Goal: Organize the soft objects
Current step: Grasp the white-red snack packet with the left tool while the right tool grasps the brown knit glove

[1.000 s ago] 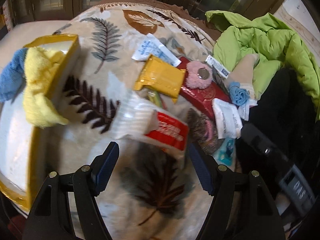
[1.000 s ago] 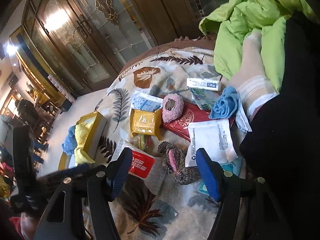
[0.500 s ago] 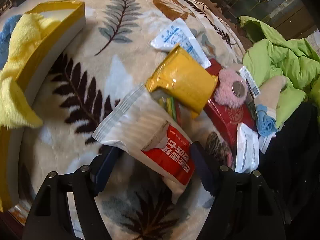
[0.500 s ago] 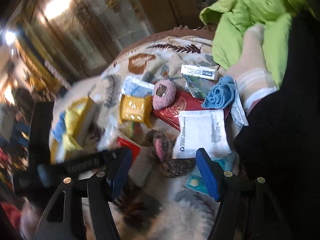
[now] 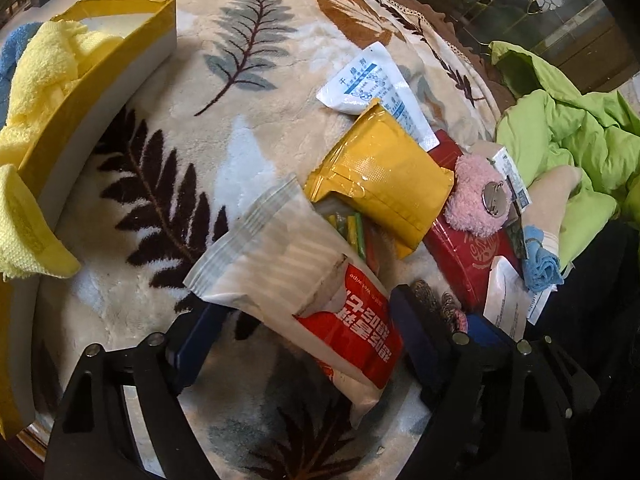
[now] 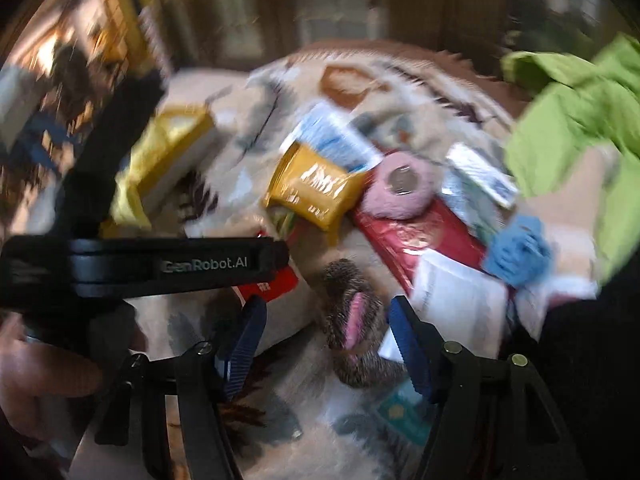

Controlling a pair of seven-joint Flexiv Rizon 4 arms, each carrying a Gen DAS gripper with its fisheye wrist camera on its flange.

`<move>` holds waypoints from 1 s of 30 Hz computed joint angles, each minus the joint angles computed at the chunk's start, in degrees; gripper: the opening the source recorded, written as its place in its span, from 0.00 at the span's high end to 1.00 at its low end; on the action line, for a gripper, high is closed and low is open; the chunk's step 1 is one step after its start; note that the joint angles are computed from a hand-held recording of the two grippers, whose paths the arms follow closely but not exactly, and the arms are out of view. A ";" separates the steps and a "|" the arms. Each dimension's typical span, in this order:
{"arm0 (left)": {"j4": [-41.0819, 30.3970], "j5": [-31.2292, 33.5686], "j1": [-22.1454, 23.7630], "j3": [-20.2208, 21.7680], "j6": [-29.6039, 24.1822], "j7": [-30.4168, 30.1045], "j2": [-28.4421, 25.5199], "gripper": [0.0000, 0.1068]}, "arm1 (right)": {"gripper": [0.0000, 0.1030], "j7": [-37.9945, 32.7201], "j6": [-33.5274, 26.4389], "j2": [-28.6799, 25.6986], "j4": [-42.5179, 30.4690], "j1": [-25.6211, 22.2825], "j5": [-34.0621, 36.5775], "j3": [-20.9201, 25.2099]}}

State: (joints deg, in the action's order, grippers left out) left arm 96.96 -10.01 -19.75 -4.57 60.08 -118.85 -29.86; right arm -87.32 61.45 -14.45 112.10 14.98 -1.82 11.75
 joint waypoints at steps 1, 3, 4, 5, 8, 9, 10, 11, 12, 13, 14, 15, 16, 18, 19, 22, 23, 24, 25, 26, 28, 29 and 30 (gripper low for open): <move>-0.53 0.29 -0.20 0.21 -0.45 -0.25 -0.27 0.18 | 0.45 -1.17 -1.52 -0.94 -0.99 -0.15 0.37 0.27; -1.75 0.97 -0.71 0.65 -1.31 -1.01 -0.93 0.16 | 0.51 0.57 -0.16 -1.83 -0.30 1.08 -3.43 -1.40; -1.96 1.35 -0.89 0.76 -1.56 -1.12 -0.99 0.14 | 0.54 0.52 -0.62 -2.20 -0.86 0.65 -2.90 -1.25; -2.54 2.22 -1.30 1.11 -2.48 -1.18 -1.12 0.14 | 0.56 0.30 -0.79 -2.33 -1.19 -0.01 -1.73 -0.91; -3.05 3.57 -1.55 1.05 -2.61 -0.31 -1.50 0.13 | 0.56 -1.10 -0.38 -3.03 -1.61 -0.91 -1.05 -0.75; -2.17 3.14 -1.16 0.61 -1.25 0.17 -1.31 0.13 | 0.55 -0.19 0.24 -3.14 -1.02 -0.11 -3.59 -1.82; -1.51 2.78 -0.87 0.27 -0.35 0.69 -1.13 0.13 | 0.54 0.71 -0.18 -3.37 -0.95 0.42 -5.38 -2.50; -1.55 2.97 -0.88 0.22 -0.40 1.36 -1.12 0.14 | 0.48 0.69 -0.97 -3.77 -1.52 0.36 -5.61 -2.35; -1.72 3.47 -0.96 0.24 -0.82 2.41 -1.05 0.18 | 0.45 1.67 -1.08 -3.80 -1.25 0.66 -6.58 -2.72; -1.21 3.67 -0.81 0.08 -0.16 3.54 -0.73 0.29 | 0.45 3.61 -1.27 -3.65 -0.78 1.25 -8.12 -3.45; -0.38 3.59 -0.46 -0.25 0.93 4.89 -0.29 0.44 | 0.46 4.75 -1.53 -3.46 -0.62 1.23 -8.41 -3.51; 0.74 2.50 0.51 -1.38 2.09 7.02 0.12 0.50 | 0.54 5.83 -1.39 -3.24 -0.50 1.03 -8.22 -3.46; 1.72 1.03 1.51 -2.54 2.53 9.15 0.47 0.55 | 0.63 7.75 -1.45 -2.81 -0.35 0.92 -8.17 -3.73; 2.96 -1.21 2.65 -3.75 2.53 12.44 1.04 0.60 | 0.65 7.84 -2.00 -2.29 -0.91 -0.68 -4.79 -2.54; 3.65 -1.60 2.65 -3.73 3.01 13.48 1.47 0.62 | 0.65 8.20 -1.67 -1.77 -0.64 -1.10 -3.80 -2.26; 5.35 -2.05 2.17 -3.37 4.05 15.54 3.09 0.62 | 0.70 6.99 -0.75 0.13 -0.32 -3.41 3.47 0.04; 5.91 -1.98 1.99 -3.32 4.44 16.38 3.82 0.62 | 0.70 5.37 -0.97 0.62 -0.87 -4.60 7.87 1.28; 6.37 -1.93 1.81 -3.32 4.98 17.16 4.52 0.62 | 0.70 4.42 -0.72 1.21 -0.99 -5.35 11.47 2.01; 6.84 -2.01 1.75 -3.34 5.43 17.93 5.21 0.62 | 0.70 4.32 -0.40 1.56 -1.04 -5.31 13.11 2.08; 7.56 -2.02 1.71 -3.24 5.90 18.60 6.16 0.62 | 0.70 3.60 -0.08 2.20 -1.06 -5.69 15.92 2.55; 8.95 -3.52 2.40 -3.73 6.52 20.20 7.89 0.62 | 0.70 2.22 0.14 3.33 -1.25 -6.11 20.82 3.12; 9.56 -3.81 2.58 -3.54 6.88 20.73 8.92 0.62 | 0.70 1.13 -0.02 4.08 -1.47 -6.44 23.79 3.48; 10.21 -3.67 2.61 -3.07 7.36 21.03 9.80 0.62 | 0.70 0.61 -0.04 4.75 -1.48 -6.28 25.52 3.50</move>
State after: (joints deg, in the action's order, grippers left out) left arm 107.17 -13.68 -17.14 -7.64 67.43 -97.82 -20.07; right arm -86.71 61.41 -9.70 110.62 8.71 23.70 15.25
